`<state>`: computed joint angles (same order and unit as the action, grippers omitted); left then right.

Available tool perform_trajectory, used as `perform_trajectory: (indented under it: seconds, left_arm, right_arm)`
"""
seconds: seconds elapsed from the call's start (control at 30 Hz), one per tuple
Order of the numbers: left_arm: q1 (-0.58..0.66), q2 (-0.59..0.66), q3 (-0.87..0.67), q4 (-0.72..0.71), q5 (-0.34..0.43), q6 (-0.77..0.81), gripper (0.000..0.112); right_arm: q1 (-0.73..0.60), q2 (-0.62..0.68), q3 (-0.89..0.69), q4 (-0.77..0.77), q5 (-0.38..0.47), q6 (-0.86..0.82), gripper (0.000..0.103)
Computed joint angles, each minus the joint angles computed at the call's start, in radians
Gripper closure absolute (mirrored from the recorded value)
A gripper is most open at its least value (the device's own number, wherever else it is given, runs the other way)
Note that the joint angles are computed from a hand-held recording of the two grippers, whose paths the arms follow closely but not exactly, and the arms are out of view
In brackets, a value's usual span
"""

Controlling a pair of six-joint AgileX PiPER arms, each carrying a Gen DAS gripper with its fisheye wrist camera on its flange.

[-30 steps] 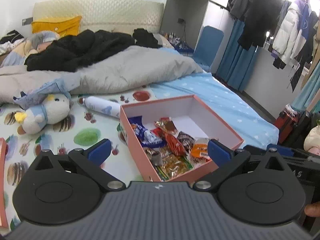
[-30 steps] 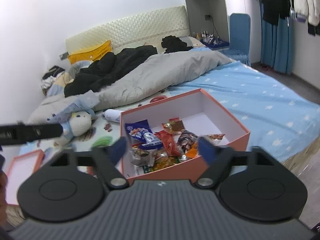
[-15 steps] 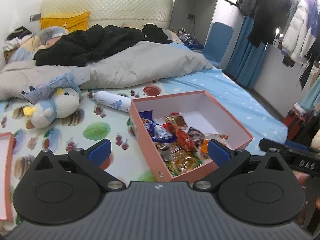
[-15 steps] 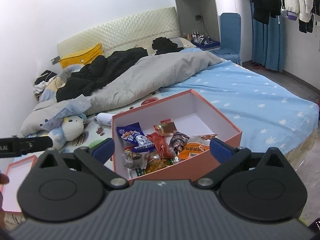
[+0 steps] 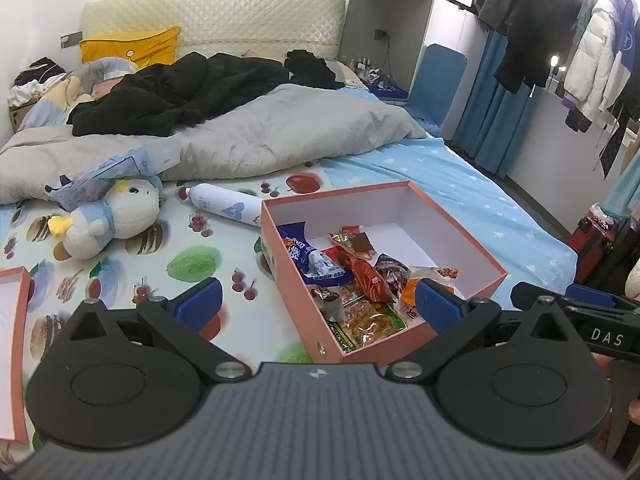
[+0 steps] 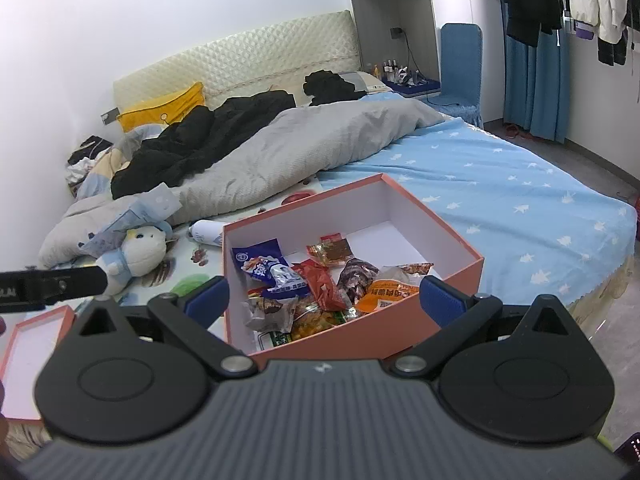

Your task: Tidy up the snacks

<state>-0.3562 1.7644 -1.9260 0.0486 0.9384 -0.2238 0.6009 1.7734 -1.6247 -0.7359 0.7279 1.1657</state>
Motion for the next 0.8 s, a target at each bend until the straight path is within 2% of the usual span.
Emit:
perform_trajectory:
  seconds: [0.17,0.8]
  left_arm:
    - [-0.012,0.008,-0.013,0.046,0.013,-0.039,0.009]
    - [-0.009,0.024,-0.037,0.026,0.025,-0.023,0.009]
  right_arm:
    - [0.003,-0.001,0.005,-0.009,-0.003,0.019,0.000]
    - [0.006,-0.004,0.018,-0.027,-0.008,0.030,0.000]
